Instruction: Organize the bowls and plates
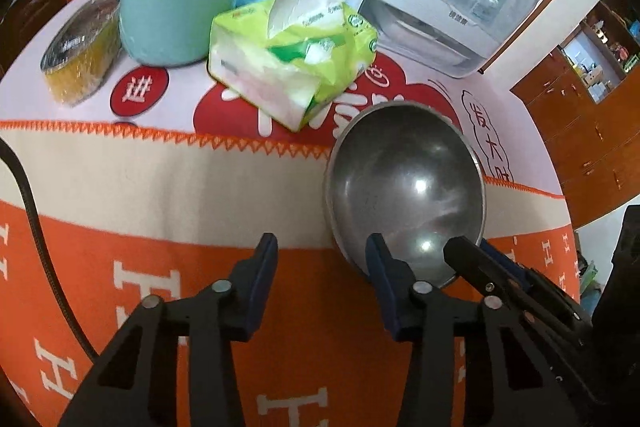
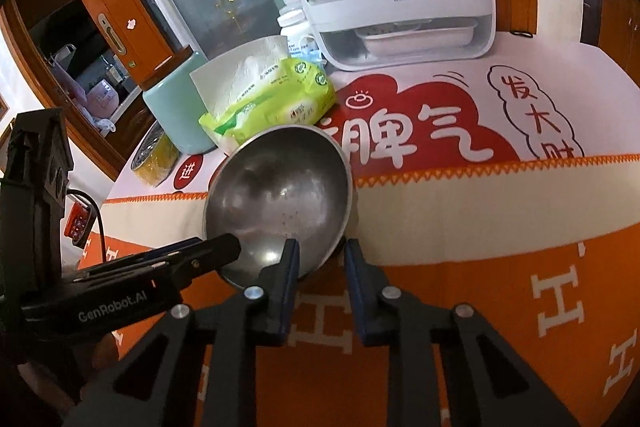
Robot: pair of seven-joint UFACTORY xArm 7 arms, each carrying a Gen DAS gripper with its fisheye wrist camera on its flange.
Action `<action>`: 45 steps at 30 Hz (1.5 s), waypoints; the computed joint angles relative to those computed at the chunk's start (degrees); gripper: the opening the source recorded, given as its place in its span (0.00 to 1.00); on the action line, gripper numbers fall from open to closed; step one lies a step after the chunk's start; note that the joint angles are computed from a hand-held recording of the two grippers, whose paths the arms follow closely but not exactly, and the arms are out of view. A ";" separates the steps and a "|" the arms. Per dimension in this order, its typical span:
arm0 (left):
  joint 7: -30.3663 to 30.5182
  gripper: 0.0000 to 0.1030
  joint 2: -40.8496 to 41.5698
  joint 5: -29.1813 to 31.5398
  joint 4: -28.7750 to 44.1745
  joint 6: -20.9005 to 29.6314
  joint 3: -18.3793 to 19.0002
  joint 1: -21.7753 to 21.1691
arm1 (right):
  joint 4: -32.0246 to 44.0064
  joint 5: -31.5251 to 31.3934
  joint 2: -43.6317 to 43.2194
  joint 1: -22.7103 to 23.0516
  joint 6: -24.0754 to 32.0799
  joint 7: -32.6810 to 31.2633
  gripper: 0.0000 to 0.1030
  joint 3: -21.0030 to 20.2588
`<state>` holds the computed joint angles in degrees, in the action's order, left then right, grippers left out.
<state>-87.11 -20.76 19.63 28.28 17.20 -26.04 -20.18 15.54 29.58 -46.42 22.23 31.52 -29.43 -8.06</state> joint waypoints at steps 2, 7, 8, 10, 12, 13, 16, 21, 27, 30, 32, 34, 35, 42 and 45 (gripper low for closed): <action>0.17 0.32 0.50 -2.48 -0.90 -1.58 1.40 -1.58 | -0.36 -0.39 -0.59 -0.42 0.55 0.73 0.19 0.49; -1.45 0.15 -0.58 -6.86 -3.28 -3.22 1.54 -3.19 | -1.83 -2.86 -3.46 -2.02 3.18 3.54 0.13 2.74; -1.69 0.14 -1.15 -7.11 -3.74 -3.20 1.25 -3.37 | -1.98 -3.35 -3.86 -2.18 3.67 4.04 0.13 2.90; -1.44 0.12 -2.21 -7.83 -4.12 -2.11 1.09 -4.20 | -2.29 -4.17 -5.12 -2.32 5.21 4.79 0.12 2.97; -1.53 0.12 -3.66 -8.46 -4.51 -0.42 0.74 -5.07 | -2.78 -5.08 -6.88 -2.55 6.49 5.42 0.11 3.36; -1.26 0.12 -4.31 -8.93 -4.85 0.00 0.95 -5.71 | -2.95 -5.51 -7.71 -2.61 7.10 5.78 0.11 3.58; -0.78 0.12 -6.52 -10.70 -5.52 2.49 1.07 -7.99 | -3.16 -6.59 -10.35 -2.66 9.87 7.27 0.10 4.19; -0.24 0.12 -10.24 -15.76 -7.88 5.01 1.69 -14.16 | -4.30 -8.69 -18.27 -3.88 18.16 10.44 0.10 4.95; -0.43 0.12 -14.75 -21.12 -9.68 8.00 1.48 -21.07 | -4.85 -11.73 -28.46 -5.32 29.85 13.17 0.09 6.03; -0.74 0.12 -16.04 -22.94 -9.67 9.26 0.99 -23.57 | -4.82 -12.83 -33.34 -6.32 35.94 13.91 0.10 5.73; -0.25 0.12 -16.04 -23.34 -8.99 9.70 0.66 -24.67 | -4.81 -13.55 -37.20 -7.53 39.96 14.37 0.10 5.33; -0.30 0.12 -16.52 -23.58 -8.05 10.96 -0.16 -25.64 | -4.52 -14.30 -40.42 -9.14 43.99 14.88 0.10 4.61; -0.09 0.12 -16.50 -23.68 -7.63 11.22 -0.27 -25.96 | -4.29 -14.64 -41.79 -10.05 45.97 15.12 0.10 4.10; 1.67 0.12 -14.47 -22.72 -2.06 14.14 -2.79 -27.00 | -1.86 -17.75 -50.91 -17.17 58.33 14.58 0.10 -0.44; 1.98 0.12 -12.80 -22.05 0.48 14.54 -4.13 -26.99 | -0.29 -19.71 -54.50 -20.33 62.77 13.64 0.10 -2.94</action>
<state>-85.13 -33.55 -2.41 28.76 31.74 -30.17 -47.17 15.25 9.87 -100.92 1.90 94.29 -15.79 -11.00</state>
